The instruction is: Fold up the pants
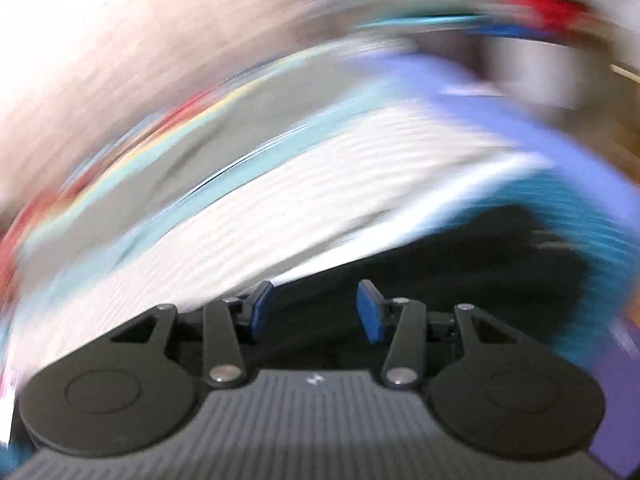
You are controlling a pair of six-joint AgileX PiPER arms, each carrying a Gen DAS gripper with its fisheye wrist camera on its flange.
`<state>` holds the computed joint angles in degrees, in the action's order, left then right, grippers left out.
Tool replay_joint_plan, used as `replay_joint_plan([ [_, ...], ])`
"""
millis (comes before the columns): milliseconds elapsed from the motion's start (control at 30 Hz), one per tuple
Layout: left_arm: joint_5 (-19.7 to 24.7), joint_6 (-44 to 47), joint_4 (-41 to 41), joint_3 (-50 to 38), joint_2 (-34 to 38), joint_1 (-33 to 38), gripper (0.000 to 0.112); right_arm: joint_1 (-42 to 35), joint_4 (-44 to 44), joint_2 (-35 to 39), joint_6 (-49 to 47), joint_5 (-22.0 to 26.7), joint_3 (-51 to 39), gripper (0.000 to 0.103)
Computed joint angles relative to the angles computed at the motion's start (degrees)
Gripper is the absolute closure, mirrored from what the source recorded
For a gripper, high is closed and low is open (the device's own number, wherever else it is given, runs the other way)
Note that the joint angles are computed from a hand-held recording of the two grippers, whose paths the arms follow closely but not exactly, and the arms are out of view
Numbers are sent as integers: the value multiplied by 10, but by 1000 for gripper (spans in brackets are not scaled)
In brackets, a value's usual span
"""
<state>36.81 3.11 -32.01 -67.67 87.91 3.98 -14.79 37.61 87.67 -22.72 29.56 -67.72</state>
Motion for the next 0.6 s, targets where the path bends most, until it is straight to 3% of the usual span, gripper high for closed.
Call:
replay_joint_plan([
  [67, 19, 25, -68, -27, 47, 18, 10, 93, 27, 40, -67, 30, -34, 54],
  [233, 29, 45, -106, -106, 151, 22, 10, 276, 21, 170, -151, 90, -173, 52],
  [267, 25, 53, -118, -115, 165, 20, 15, 300, 13, 194, -154, 97, -202, 50],
  [333, 15, 44, -110, -135, 185, 9, 47, 338, -24, 258, -126, 118, -285, 47],
  [367, 13, 48, -108, -147, 193, 3, 71, 353, -59, 289, -96, 133, -329, 49],
  [400, 14, 54, -110, -158, 197, 0, 84, 370, -99, 315, -63, 148, -367, 57],
  [433, 0, 54, -103, -159, 189, -7, 93, 379, -133, 337, -37, 160, -398, 74],
  [467, -15, 57, -95, -158, 174, -13, 100, 385, -164, 340, -17, 170, -406, 95],
  [600, -120, 213, -224, -64, 56, -7, 101, 367, -97, 302, -13, 169, -393, 95],
])
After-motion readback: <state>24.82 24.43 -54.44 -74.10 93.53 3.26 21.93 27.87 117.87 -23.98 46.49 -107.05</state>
